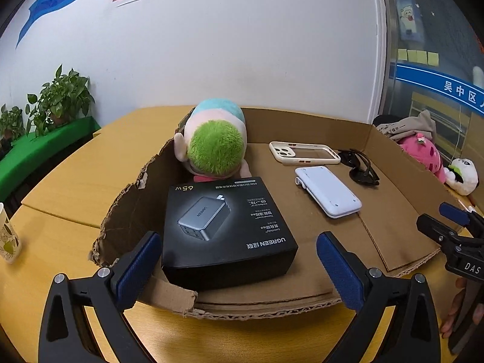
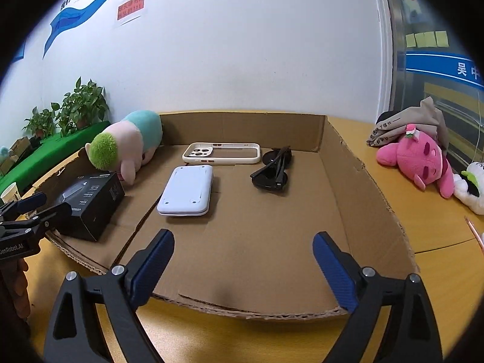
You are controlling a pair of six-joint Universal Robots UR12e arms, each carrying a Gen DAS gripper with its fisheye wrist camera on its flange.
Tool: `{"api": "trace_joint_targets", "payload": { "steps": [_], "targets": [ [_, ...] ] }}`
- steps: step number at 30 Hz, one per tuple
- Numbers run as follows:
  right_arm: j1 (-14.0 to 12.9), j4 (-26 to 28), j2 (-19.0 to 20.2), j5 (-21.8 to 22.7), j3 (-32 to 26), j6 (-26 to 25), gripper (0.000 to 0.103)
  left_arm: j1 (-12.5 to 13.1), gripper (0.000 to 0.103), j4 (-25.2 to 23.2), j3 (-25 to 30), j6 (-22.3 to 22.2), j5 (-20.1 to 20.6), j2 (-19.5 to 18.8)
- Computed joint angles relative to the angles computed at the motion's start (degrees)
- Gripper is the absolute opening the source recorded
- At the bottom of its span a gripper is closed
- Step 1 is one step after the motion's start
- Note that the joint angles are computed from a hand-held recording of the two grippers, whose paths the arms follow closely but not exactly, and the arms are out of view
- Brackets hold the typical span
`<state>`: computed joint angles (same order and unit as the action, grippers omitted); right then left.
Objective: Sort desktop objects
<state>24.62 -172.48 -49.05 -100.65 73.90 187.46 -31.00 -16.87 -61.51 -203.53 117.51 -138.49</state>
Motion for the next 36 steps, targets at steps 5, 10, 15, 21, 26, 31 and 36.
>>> {"api": "trace_joint_targets", "payload": {
  "steps": [5, 10, 15, 21, 26, 31, 36],
  "targets": [
    [0.0, 0.0, 0.0, 0.0, 0.1, 0.1, 0.093, 0.1, 0.103, 0.1, -0.2, -0.3, -0.7, 0.1],
    [0.0, 0.0, 0.0, -0.1, 0.1, 0.2, 0.093, 0.1, 0.103, 0.0, -0.1, -0.5, -1.0, 0.0],
    [0.0, 0.0, 0.0, -0.1, 0.1, 0.2, 0.093, 0.4, 0.103, 0.1, -0.2, -0.7, -2.1, 0.1],
    [0.0, 0.3, 0.0, -0.1, -0.1, 0.1, 0.095, 0.3, 0.103, -0.1, -0.1, -0.7, -1.7, 0.0],
    [0.0, 0.6, 0.0, -0.1, -0.1, 0.2, 0.096, 0.2, 0.103, -0.1, -0.1, -0.7, -1.6, 0.0],
    [0.0, 0.6, 0.0, -0.1, -0.1, 0.2, 0.096, 0.2, 0.103, -0.1, -0.1, -0.7, -1.6, 0.0],
    [0.0, 0.6, 0.0, -0.1, -0.1, 0.1, 0.096, 0.3, 0.103, -0.1, -0.1, -0.8, -1.9, 0.0]
  ]
}}
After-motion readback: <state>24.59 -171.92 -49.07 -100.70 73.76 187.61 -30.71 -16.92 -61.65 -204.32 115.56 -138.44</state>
